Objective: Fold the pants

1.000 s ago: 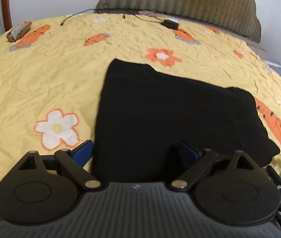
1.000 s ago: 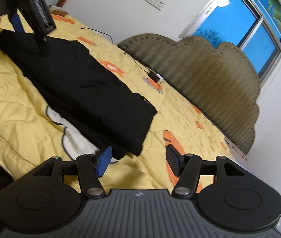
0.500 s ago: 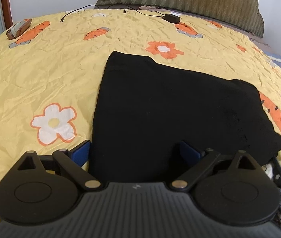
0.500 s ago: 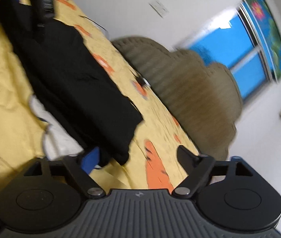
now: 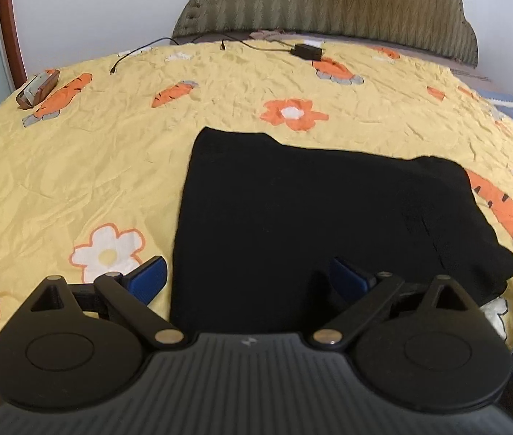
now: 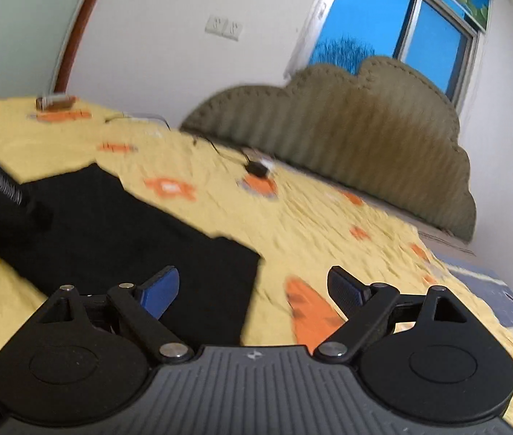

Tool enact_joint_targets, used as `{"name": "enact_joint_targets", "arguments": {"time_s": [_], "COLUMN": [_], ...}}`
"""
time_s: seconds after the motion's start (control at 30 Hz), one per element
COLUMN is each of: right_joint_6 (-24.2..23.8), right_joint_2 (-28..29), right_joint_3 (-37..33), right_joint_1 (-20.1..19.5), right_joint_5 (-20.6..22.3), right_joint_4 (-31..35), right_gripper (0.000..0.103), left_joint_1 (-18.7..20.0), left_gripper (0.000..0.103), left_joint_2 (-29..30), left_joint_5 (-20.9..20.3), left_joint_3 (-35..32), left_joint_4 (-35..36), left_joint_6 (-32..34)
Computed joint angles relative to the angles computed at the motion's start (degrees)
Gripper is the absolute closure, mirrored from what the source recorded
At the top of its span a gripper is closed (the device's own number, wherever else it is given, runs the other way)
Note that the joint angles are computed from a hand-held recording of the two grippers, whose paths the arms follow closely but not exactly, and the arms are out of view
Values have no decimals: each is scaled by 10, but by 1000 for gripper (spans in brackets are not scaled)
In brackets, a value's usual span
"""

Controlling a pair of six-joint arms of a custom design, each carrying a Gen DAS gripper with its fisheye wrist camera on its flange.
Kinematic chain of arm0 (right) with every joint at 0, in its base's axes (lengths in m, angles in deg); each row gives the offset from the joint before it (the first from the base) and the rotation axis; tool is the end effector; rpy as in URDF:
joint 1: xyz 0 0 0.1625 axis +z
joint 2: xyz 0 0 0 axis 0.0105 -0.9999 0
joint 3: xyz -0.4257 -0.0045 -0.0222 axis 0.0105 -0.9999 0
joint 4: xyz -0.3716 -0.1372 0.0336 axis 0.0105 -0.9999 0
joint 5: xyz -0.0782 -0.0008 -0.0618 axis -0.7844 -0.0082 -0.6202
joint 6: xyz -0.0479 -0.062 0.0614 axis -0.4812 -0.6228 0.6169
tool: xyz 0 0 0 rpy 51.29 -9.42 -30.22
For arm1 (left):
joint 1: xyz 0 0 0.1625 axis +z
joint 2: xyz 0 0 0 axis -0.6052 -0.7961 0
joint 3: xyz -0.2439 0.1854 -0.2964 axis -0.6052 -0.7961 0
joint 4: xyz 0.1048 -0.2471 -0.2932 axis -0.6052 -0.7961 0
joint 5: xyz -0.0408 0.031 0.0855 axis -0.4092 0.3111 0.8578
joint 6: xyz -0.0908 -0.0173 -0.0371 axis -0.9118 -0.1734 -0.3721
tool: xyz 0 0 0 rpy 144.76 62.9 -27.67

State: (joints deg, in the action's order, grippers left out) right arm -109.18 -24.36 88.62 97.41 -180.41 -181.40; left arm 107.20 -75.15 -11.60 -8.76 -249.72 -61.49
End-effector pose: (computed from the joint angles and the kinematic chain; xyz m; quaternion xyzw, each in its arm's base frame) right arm 0.1660 -0.6683 0.0791 0.2289 -0.7235 0.4303 0.4888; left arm -0.0860 -0.7790 0.1027 0.2623 0.8877 -0.2648 0.2704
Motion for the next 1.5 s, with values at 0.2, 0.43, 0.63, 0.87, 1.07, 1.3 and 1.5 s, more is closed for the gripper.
{"name": "enact_joint_targets", "arguments": {"time_s": [0.2, 0.43, 0.63, 0.87, 1.07, 1.3, 1.5], "right_joint_6": [-94, -49, -7, 252, 301, 297, 311], "right_joint_2": [54, 37, 36, -39, -33, -27, -30], "right_joint_3": [-75, -62, -55, 86, 95, 82, 87], "right_joint_1": [-17, -6, -3, 30, 42, 43, 45], "right_joint_5": [-44, -24, -68, 9, 19, 23, 22], "right_joint_4": [44, 11, 52, 100, 149, 158, 165], "right_gripper": [13, 13, 13, 13, 13, 13, 13], "left_joint_1": [0, 1, 0, 1, 8, 12, 6], "left_gripper": [7, 6, 3, 1, 0, 0, 0], "left_joint_2": [-1, -2, -10, -30, -51, -76, -91], "left_joint_5": [11, 12, 16, 24, 43, 52, 51], "left_joint_3": [2, 0, 10, 41, 58, 86, 115], "left_joint_4": [12, 13, 14, -10, -17, -24, -35], "left_joint_6": [-8, -10, -22, -34, -61, -76, -68]}}
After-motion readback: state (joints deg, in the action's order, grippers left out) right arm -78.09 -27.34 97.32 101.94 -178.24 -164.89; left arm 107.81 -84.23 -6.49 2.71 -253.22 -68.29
